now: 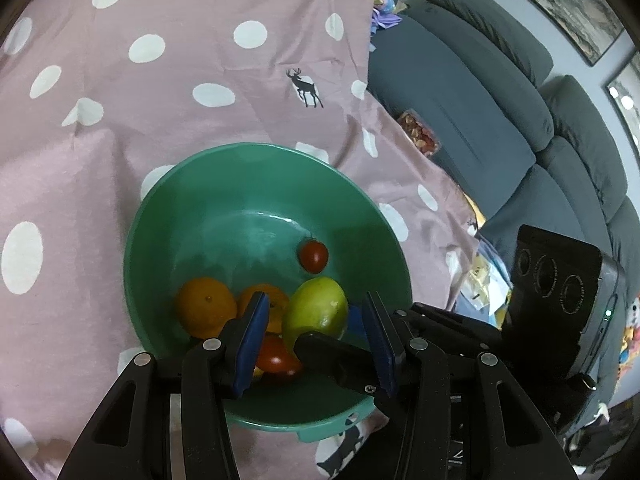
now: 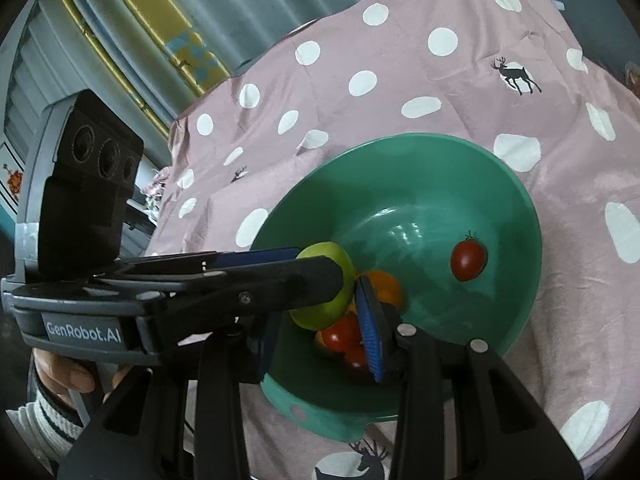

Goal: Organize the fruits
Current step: 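Open the right tool to drop the lime into the bowl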

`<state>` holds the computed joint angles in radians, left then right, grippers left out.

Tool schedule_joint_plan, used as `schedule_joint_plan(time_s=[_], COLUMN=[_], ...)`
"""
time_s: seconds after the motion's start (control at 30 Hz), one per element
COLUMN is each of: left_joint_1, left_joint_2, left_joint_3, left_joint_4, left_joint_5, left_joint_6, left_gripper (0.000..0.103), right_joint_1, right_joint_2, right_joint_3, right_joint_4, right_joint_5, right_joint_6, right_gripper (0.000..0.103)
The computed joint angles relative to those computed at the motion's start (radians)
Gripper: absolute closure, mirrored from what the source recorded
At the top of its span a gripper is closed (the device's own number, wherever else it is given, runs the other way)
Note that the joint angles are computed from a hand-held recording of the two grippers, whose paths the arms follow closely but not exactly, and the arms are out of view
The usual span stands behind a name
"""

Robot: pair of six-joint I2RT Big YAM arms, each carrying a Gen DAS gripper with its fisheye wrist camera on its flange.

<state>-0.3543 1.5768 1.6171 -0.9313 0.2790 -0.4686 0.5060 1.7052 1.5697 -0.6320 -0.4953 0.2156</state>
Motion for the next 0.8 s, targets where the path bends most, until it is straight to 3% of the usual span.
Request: schedule_joint_plan(time_s=[0.4, 0.63, 0.73, 0.8], left_joint_1=[0.0, 0.0, -0.005, -0.009], left_joint_2=[-0.003, -0.014, -0.026, -0.037], left_joint_3=[-0.002, -0.007, -0.007, -0.012], left_joint_4=[-0.011, -0.028, -0.046, -0.05], left_joint_5=[-0.033, -0.09, -0.15, -0.188], left_joint_6=[0.0, -0.001, 0.007, 0.011], left_gripper=[0.056, 0.044, 0.031, 0.029], right_joint_1=[0.013, 0.016, 0.018, 0.019], right_joint_2=[-0.01, -0.017, -0.025, -0.032], right_joint_3=[-0.008, -0.01, -0.013, -0.017], right_joint_4=[-0.005, -0.009, -0.018, -0.02], right_joint_5=[0.055, 0.075, 0.109, 0.137], right_joint_6=[-0.003, 0.003, 0.0, -0.005], right_gripper=[0.065, 0.063, 0.043, 0.031])
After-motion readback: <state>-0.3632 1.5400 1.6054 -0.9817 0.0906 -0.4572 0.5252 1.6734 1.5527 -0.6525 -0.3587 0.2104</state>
